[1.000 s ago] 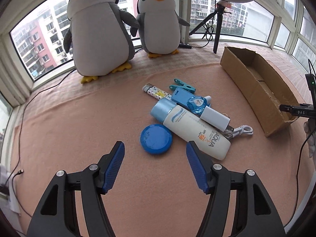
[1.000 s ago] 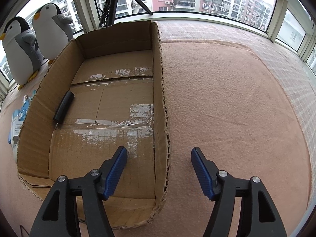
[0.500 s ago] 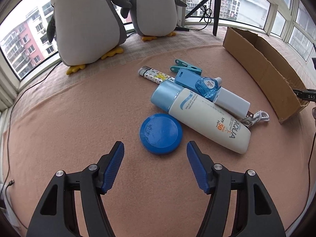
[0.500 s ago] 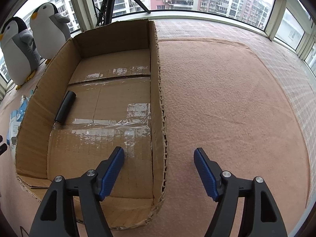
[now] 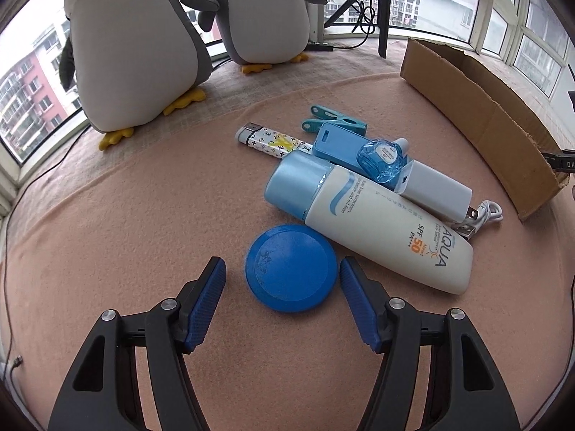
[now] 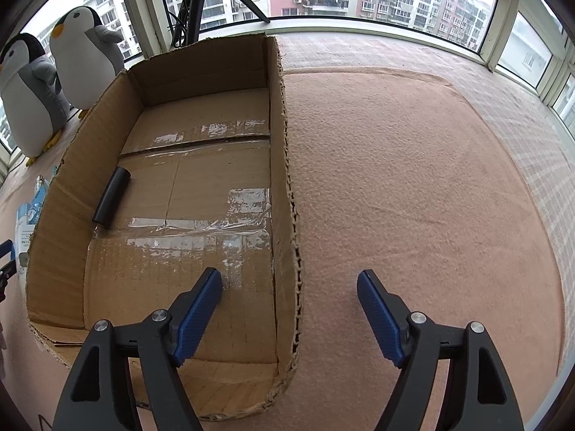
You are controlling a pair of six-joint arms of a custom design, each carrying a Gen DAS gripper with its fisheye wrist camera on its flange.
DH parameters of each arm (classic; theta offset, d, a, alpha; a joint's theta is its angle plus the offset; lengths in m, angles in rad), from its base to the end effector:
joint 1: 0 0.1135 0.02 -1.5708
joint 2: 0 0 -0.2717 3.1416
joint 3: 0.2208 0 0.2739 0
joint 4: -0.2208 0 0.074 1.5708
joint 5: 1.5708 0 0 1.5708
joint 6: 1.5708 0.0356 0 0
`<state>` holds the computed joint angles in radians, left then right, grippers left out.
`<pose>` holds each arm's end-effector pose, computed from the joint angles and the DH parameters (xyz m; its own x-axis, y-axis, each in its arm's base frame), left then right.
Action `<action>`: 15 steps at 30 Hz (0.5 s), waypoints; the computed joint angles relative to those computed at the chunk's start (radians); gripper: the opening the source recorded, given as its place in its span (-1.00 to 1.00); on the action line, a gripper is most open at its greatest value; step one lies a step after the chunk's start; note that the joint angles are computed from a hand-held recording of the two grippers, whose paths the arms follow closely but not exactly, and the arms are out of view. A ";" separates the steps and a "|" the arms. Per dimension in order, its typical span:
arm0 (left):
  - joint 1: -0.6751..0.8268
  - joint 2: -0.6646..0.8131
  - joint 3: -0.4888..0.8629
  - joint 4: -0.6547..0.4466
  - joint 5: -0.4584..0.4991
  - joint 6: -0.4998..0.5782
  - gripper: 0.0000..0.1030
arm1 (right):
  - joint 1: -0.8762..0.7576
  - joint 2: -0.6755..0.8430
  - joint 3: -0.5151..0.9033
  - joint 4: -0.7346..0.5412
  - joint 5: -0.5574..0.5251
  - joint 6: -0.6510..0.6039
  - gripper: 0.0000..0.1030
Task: Organize rigid objects
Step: 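Move the left tool back toward the blue round lid, then close the left gripper on the blue round lid and lift it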
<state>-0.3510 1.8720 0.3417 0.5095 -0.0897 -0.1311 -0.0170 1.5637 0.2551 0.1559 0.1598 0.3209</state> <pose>0.2157 -0.0756 0.0151 -0.8327 0.1663 -0.5282 0.1913 0.9815 0.0074 0.1895 -0.0089 0.0429 -0.8414 0.3258 -0.4312 0.3654 0.9308 -0.0099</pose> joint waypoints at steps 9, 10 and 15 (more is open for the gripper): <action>0.028 0.023 -0.006 0.055 0.057 0.019 0.14 | -0.005 0.002 0.000 0.002 -0.001 -0.004 0.51; 0.030 0.024 -0.009 0.060 0.062 0.019 0.08 | -0.006 0.000 -0.002 0.003 -0.001 -0.003 0.52; 0.044 0.022 -0.016 0.072 0.083 0.020 -0.05 | -0.028 0.006 -0.005 0.014 -0.009 -0.023 0.55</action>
<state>-0.3072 1.8941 0.3257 0.5815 -0.0065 -0.1115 -0.0447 1.5696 0.2498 0.1703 0.1503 0.2974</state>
